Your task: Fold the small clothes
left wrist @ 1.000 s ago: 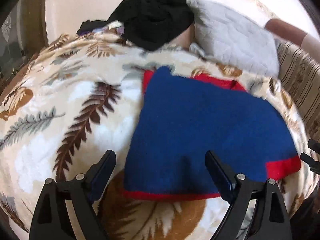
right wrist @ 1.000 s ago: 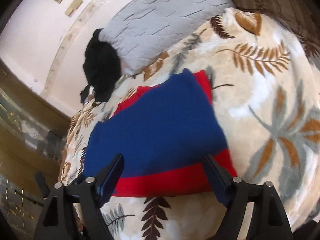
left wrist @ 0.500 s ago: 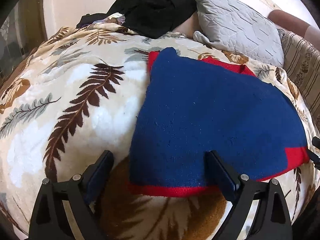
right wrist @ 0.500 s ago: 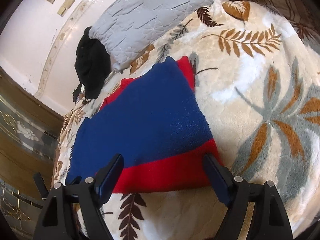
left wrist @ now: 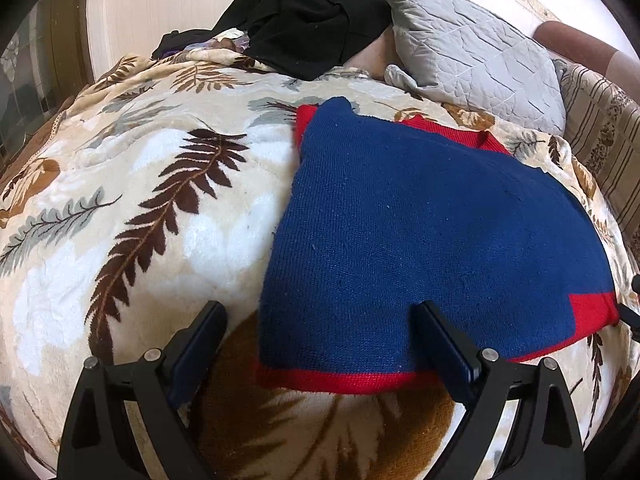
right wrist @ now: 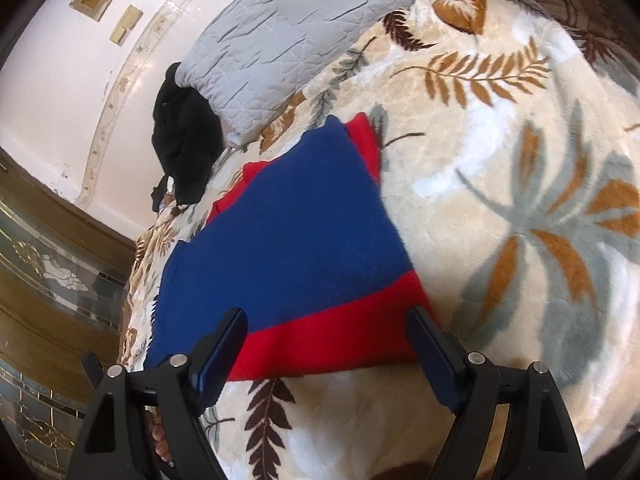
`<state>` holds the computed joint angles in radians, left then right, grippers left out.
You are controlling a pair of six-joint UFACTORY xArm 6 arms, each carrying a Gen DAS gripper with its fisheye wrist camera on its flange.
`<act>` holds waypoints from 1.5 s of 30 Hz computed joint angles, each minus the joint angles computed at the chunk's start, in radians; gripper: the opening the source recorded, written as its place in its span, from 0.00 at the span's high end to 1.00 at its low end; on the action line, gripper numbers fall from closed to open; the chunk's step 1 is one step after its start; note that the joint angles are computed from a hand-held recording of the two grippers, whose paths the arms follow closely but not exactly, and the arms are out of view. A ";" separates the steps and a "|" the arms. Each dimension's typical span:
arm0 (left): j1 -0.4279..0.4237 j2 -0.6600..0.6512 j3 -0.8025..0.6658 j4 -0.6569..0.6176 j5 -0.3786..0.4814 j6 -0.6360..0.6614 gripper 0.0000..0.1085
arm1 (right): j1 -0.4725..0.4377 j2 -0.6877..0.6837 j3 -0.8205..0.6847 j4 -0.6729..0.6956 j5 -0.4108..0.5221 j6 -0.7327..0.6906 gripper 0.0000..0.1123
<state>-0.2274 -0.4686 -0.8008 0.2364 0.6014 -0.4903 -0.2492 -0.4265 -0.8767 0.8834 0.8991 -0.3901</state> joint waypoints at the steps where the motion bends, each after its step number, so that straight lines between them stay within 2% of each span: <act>1: 0.001 0.001 -0.001 -0.001 0.001 0.002 0.12 | -0.009 -0.009 0.005 -0.004 0.010 0.008 0.25; 3: -0.001 0.002 -0.010 -0.001 0.016 -0.002 0.12 | -0.033 -0.019 0.009 -0.076 0.029 0.086 0.22; 4: -0.001 0.002 -0.020 -0.010 0.032 -0.003 0.12 | -0.053 -0.020 0.002 -0.068 0.057 0.091 0.22; 6: 0.000 0.000 -0.034 -0.052 0.037 0.000 0.12 | -0.070 -0.023 -0.009 -0.036 0.051 0.072 0.22; 8: -0.006 0.002 -0.045 -0.068 0.005 -0.009 0.12 | -0.060 0.014 -0.067 -0.014 0.024 0.025 0.22; 10: -0.019 0.023 -0.070 -0.059 -0.029 -0.014 0.12 | -0.044 0.089 -0.153 -0.016 0.026 0.009 0.22; 12: -0.034 0.058 -0.103 -0.049 -0.045 -0.010 0.12 | -0.021 0.226 -0.292 -0.033 0.042 0.008 0.22; 18: -0.052 0.143 -0.151 0.051 -0.048 -0.053 0.12 | 0.049 0.587 -0.664 -0.180 0.103 0.099 0.22; 20: -0.055 0.155 -0.155 0.098 -0.043 -0.061 0.12 | 0.053 0.650 -0.717 -0.181 0.127 0.123 0.22; 21: -0.053 0.156 -0.154 0.108 -0.038 -0.053 0.12 | 0.058 0.660 -0.732 -0.183 0.137 0.113 0.35; 22: -0.051 0.155 -0.152 0.112 -0.032 -0.045 0.12 | 0.073 0.666 -0.749 -0.226 0.158 0.110 0.86; 25: -0.033 0.128 -0.129 0.106 -0.030 -0.035 0.12 | 0.094 0.616 -0.712 -0.298 0.095 0.106 0.85; 27: -0.017 0.098 -0.106 0.131 -0.038 -0.070 0.12 | 0.091 0.636 -0.720 -0.347 0.096 0.142 0.84; 28: -0.007 0.085 -0.096 0.152 -0.040 -0.097 0.12 | 0.087 0.641 -0.713 -0.351 0.091 0.166 0.73; 29: 0.002 0.079 -0.091 0.157 -0.028 -0.113 0.12 | 0.080 0.635 -0.702 -0.326 0.082 0.165 0.70; 30: 0.010 0.083 -0.095 0.141 0.000 -0.111 0.12 | 0.075 0.620 -0.686 -0.302 0.077 0.171 0.60; 31: 0.023 0.093 -0.103 0.085 0.045 -0.082 0.12 | 0.075 0.603 -0.672 -0.300 0.074 0.177 0.35; 32: 0.032 0.092 -0.101 0.048 0.049 -0.062 0.12 | 0.079 0.569 -0.641 -0.300 0.052 0.170 0.27; 34: 0.041 0.065 -0.087 0.044 0.037 -0.078 0.12 | 0.086 0.467 -0.550 -0.283 -0.004 0.127 0.26; 37: 0.030 0.019 -0.074 0.053 0.003 -0.083 0.12 | 0.077 0.331 -0.443 -0.193 -0.004 0.085 0.26; 40: 0.001 -0.011 -0.072 0.061 -0.015 -0.080 0.12 | 0.060 0.177 -0.299 0.003 0.067 0.010 0.26; 42: -0.019 -0.022 -0.068 0.056 -0.024 -0.077 0.12 | 0.044 0.103 -0.216 0.088 0.138 -0.015 0.26; 45: -0.048 -0.015 -0.078 0.048 -0.017 -0.075 0.12 | 0.033 0.018 -0.074 0.165 0.195 0.003 0.26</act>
<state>-0.2752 -0.4838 -0.8793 0.2846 0.5844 -0.5654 -0.2162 -0.4084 -0.9507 1.0488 1.0940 -0.3869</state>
